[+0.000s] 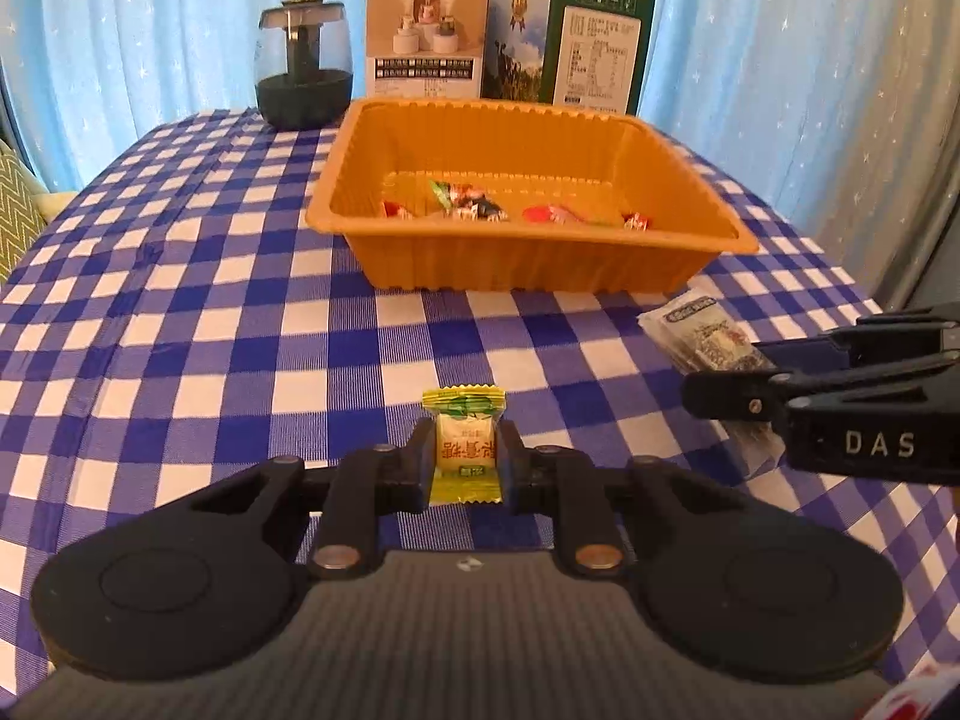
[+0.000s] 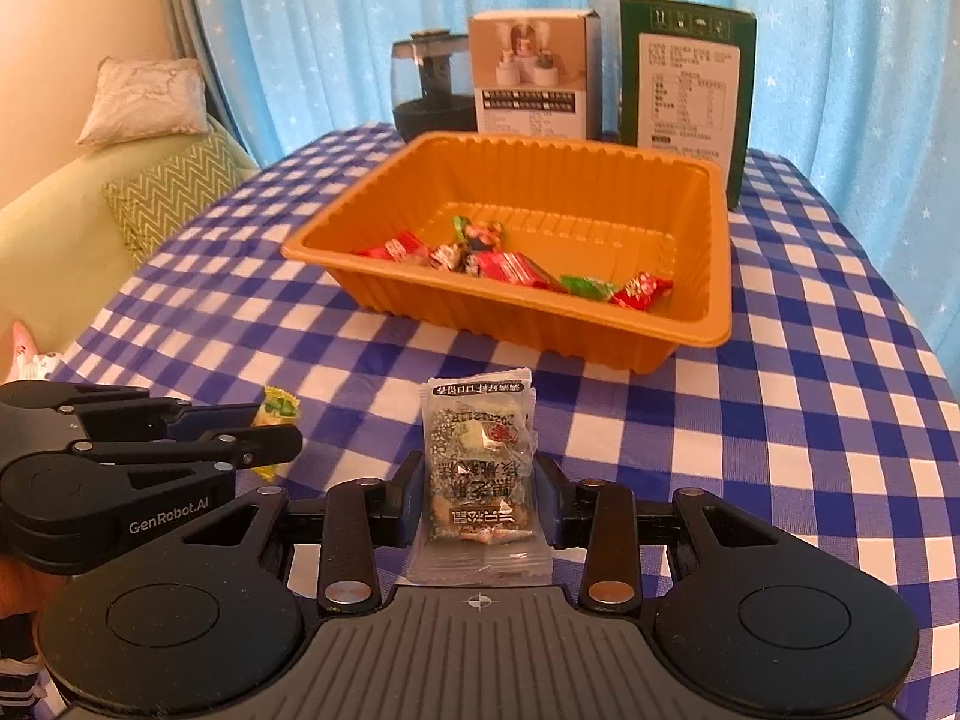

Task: Organize snacks
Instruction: 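Carry the snack bar and yellow candy over the orange tray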

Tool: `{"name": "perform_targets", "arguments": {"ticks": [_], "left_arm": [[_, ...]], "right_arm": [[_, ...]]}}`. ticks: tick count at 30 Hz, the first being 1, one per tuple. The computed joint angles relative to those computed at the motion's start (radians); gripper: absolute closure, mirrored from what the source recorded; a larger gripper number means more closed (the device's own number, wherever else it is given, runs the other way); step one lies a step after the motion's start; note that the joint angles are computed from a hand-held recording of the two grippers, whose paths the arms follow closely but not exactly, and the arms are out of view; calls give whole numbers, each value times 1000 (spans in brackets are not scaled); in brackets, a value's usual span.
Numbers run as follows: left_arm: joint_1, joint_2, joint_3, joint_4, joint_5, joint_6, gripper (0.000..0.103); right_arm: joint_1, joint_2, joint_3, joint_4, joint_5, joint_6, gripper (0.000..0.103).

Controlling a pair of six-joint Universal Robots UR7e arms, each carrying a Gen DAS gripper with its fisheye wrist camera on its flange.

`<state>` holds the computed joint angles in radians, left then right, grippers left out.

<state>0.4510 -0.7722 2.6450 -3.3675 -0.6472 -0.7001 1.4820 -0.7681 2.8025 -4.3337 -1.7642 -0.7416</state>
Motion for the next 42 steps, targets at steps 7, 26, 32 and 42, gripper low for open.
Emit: {"name": "perform_targets", "arguments": {"ticks": [7,26,32,42], "left_arm": [[-22,-46,10,32,4,-12,85],[-48,-142,0,106,26,15,85],[-33,-135,-37,55,47,110,85],[24,-112,-113,-47,70,272,85]], "right_arm": [[23,7,0,-19,0,25,65],[86,25,1,-124,52,61,65],[97,-4,-10,-113,50,95,65],[122,-89,-60,-27,38,177,65]]}}
